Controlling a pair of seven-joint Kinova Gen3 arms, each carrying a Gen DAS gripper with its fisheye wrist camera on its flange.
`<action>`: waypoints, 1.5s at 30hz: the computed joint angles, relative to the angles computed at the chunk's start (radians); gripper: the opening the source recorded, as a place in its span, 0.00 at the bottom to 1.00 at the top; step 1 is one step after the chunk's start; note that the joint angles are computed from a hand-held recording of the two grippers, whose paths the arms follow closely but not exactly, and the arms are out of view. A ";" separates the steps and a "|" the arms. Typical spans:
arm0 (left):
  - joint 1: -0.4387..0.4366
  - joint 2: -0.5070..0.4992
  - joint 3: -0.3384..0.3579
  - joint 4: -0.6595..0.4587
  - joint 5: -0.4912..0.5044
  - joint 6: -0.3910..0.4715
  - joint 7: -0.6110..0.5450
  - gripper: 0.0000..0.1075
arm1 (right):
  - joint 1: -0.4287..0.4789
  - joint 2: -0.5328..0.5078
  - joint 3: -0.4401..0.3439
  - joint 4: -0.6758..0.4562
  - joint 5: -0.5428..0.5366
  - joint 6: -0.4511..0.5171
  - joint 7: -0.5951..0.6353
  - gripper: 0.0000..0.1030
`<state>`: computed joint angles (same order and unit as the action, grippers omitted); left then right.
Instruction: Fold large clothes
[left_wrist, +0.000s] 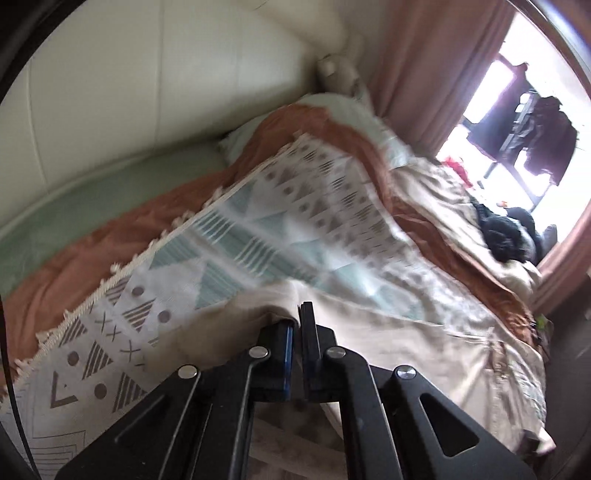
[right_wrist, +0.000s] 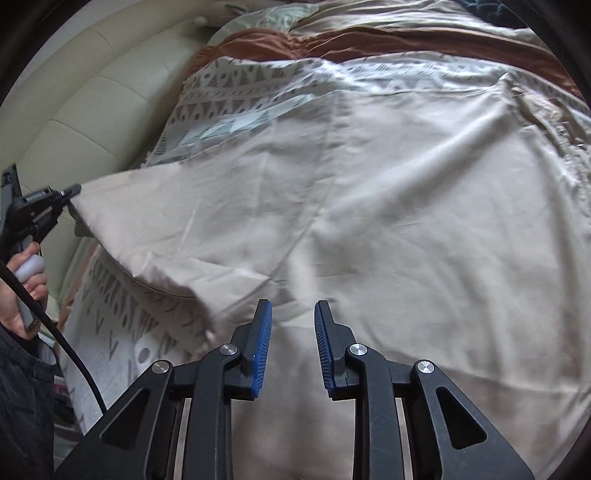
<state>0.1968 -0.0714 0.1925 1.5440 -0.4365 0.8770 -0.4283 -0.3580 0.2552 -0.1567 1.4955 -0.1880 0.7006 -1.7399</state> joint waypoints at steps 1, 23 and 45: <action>0.006 0.001 0.007 -0.025 -0.002 0.012 -0.008 0.05 | -0.006 0.015 0.001 -0.013 -0.011 0.010 0.011 0.21; 0.337 0.179 0.098 -0.470 -0.122 0.134 -0.088 0.05 | 0.138 -0.008 -0.011 -0.010 -0.176 0.144 0.132 0.60; 0.623 0.549 -0.041 -0.992 0.039 0.241 -0.173 0.05 | 0.352 -0.613 0.408 0.497 -0.431 0.315 0.370 0.60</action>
